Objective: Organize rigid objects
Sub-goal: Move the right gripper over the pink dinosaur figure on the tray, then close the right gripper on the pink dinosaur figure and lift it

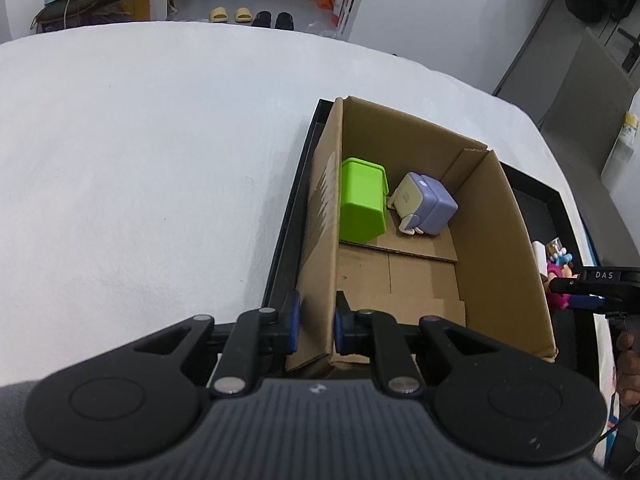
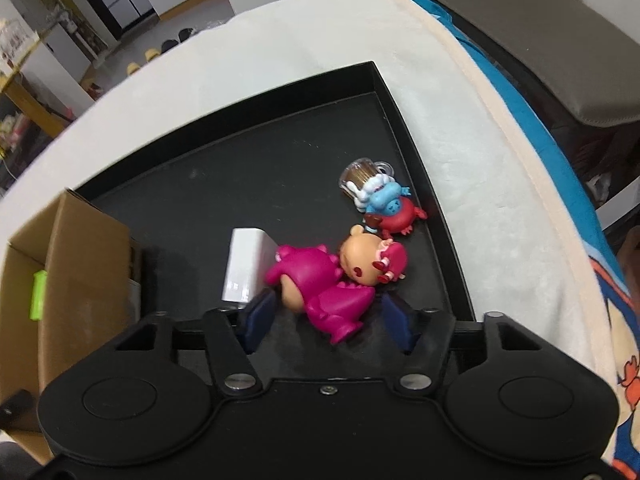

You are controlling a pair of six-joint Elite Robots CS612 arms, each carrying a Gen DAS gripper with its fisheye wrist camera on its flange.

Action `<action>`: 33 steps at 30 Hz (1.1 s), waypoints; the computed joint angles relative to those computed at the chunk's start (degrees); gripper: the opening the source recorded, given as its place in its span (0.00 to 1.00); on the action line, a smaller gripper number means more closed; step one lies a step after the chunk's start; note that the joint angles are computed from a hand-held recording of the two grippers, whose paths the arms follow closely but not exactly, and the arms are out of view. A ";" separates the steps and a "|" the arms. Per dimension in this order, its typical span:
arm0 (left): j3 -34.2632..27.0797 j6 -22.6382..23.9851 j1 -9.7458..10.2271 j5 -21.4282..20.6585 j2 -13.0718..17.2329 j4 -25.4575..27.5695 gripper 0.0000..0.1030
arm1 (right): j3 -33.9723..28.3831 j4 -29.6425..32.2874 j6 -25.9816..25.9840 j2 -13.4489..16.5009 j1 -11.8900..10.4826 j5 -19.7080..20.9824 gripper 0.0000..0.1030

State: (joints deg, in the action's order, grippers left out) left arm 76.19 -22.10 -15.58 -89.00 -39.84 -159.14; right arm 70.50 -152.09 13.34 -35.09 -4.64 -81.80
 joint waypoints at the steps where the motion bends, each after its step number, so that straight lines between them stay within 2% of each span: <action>1: -0.24 0.48 -0.05 0.26 0.02 0.40 0.15 | -0.07 -0.21 0.09 0.09 0.07 0.00 0.45; 2: -0.48 1.00 -0.09 0.44 0.06 0.80 0.15 | 0.09 -0.69 -0.05 0.03 0.15 -0.38 0.34; 8: -0.93 1.52 0.14 0.17 0.44 1.51 0.13 | 0.95 0.69 0.12 -0.79 -0.06 1.27 0.34; 17: 0.94 1.13 0.18 -0.18 0.23 -2.58 0.14 | 3.69 2.02 1.30 -2.44 0.10 2.08 0.34; 26: 1.65 0.89 0.26 -0.26 -0.19 -3.24 0.14 | 5.10 4.41 1.41 -3.89 -0.20 4.47 0.36; 29: 1.58 0.71 0.30 -0.30 -0.17 -3.19 0.14 | 4.90 3.59 -2.41 -3.81 0.39 1.79 0.39; 33: 1.62 0.53 0.31 -0.36 -0.18 -3.35 0.14 | 4.64 0.71 -10.32 -3.48 1.97 -4.67 0.55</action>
State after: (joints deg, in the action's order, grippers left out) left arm 77.80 -21.57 -15.26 -89.36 -40.01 -162.49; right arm 75.14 -151.38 3.02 -38.57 -2.67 -86.48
